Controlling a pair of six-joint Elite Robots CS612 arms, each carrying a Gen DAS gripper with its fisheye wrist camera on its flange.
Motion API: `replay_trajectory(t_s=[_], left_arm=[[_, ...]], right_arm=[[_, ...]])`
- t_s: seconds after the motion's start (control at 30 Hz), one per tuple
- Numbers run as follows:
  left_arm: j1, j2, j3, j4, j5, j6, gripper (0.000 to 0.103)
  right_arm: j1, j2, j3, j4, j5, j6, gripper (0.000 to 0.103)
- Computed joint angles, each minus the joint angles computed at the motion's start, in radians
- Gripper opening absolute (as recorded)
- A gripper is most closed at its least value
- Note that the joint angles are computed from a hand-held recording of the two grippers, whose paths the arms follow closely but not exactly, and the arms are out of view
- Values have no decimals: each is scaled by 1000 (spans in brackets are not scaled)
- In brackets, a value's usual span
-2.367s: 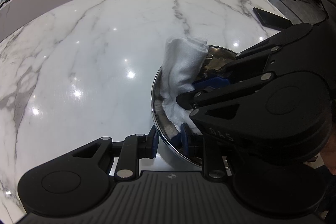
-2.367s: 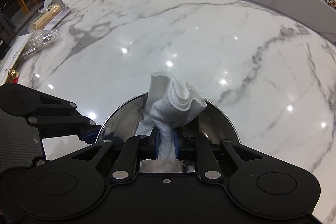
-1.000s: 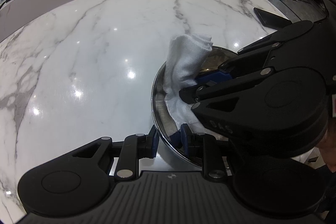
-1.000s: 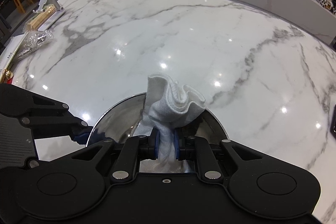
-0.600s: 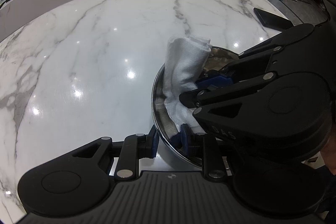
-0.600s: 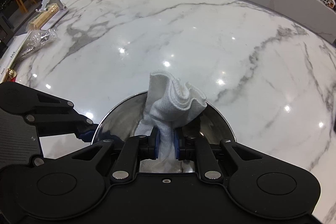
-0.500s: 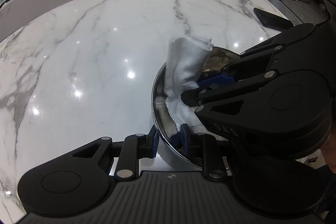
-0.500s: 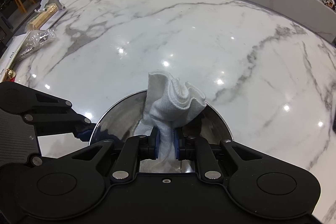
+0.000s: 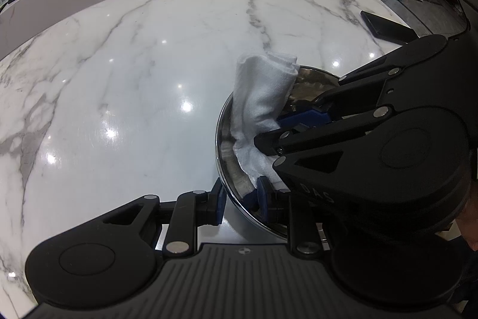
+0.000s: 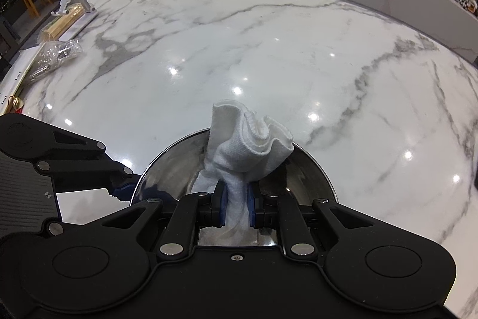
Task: Clean bowl
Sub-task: 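Rub the white cloth along the bowl's inner wall with the right gripper while the left gripper holds the rim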
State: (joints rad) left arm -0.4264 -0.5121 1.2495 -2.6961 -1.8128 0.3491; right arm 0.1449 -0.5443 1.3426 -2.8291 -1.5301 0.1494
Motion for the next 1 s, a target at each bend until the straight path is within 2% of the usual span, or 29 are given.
replay_trajectory(t_s=[0.43,1.0], left_arm=[[0,-1,2,-3,2,1,20],[1,-1,3,-5,-4,0,20]], right_arm=[[4,4,-8,0,-12,10,12],[-2,1,0,-7,9,0,12]])
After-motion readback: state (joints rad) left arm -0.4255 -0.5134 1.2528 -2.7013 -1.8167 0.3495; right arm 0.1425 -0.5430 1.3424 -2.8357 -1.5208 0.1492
